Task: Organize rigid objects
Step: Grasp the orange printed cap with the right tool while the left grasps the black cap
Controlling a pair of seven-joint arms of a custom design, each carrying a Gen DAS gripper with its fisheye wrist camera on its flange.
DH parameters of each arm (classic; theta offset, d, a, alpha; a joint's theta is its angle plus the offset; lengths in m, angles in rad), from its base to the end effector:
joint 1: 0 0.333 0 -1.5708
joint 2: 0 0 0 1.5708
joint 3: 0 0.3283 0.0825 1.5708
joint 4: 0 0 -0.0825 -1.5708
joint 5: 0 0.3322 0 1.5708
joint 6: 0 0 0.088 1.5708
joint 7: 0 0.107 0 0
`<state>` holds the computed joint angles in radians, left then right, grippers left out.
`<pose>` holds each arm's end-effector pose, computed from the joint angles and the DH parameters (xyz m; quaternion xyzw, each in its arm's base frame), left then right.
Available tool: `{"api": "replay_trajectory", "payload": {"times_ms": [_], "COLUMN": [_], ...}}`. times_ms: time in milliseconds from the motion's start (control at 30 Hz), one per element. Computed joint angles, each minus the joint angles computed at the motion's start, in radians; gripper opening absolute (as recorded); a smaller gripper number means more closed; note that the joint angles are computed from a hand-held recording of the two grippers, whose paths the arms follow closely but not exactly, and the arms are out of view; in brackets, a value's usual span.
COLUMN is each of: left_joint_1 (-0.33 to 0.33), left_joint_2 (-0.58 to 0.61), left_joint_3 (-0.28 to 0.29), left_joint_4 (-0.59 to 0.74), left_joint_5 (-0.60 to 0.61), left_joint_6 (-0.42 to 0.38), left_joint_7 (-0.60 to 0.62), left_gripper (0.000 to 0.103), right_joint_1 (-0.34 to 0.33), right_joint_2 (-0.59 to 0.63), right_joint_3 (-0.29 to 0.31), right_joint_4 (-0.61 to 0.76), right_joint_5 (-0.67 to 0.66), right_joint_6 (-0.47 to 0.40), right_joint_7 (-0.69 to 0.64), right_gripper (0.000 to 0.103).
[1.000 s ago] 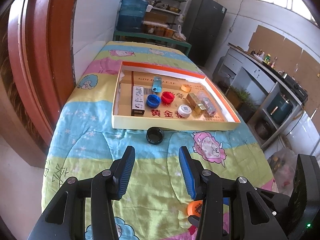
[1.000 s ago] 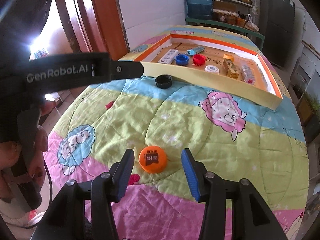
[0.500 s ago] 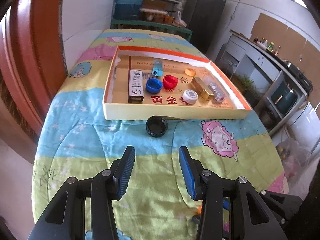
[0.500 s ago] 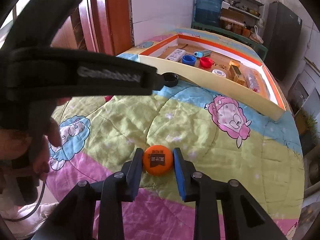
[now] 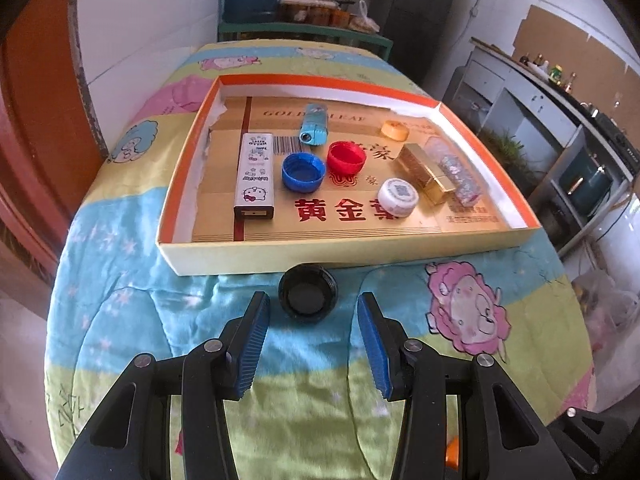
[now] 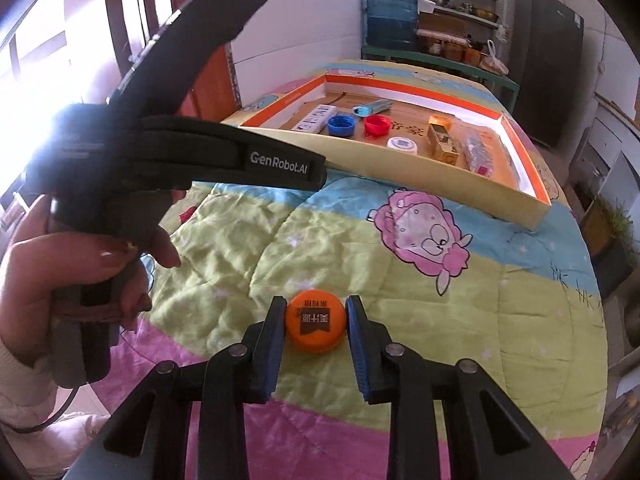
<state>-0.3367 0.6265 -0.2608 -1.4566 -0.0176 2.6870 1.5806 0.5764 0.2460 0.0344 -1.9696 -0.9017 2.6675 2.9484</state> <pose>0.6230 -0.3632 0.4320 -0.4855 0.8160 -0.3029 0.0816 0.4744 0.3586 0.4311 -0.6492 0.6786 -0.2291 0.2560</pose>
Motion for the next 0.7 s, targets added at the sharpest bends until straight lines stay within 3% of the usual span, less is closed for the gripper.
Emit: {"api": "replay_trajectory", "payload": {"times_ms": [100,167,700], "left_joint_1": [-0.019,-0.03,0.043], "left_joint_2": [0.006,0.007,-0.047], "left_joint_3": [0.021,0.036,-0.046], "left_joint_4": [0.003,0.0,-0.081], "left_joint_5": [0.021,0.036,-0.052], "left_joint_6": [0.02,0.038,0.087], "left_joint_7": [-0.021,-0.043,0.051], "left_gripper": [0.046,0.031,0.031], "right_joint_1": [-0.008,-0.014,-0.051], "right_joint_2": [-0.006,-0.008,-0.032], "right_joint_3": [-0.006,-0.009,-0.024], "right_joint_4": [-0.014,-0.022,-0.048], "right_joint_5": [-0.004,-0.005,-0.026], "right_joint_6": [0.022,0.035,0.083], "right_joint_7": [0.018,0.026,0.092], "right_gripper": [0.03,0.03,0.03]}}
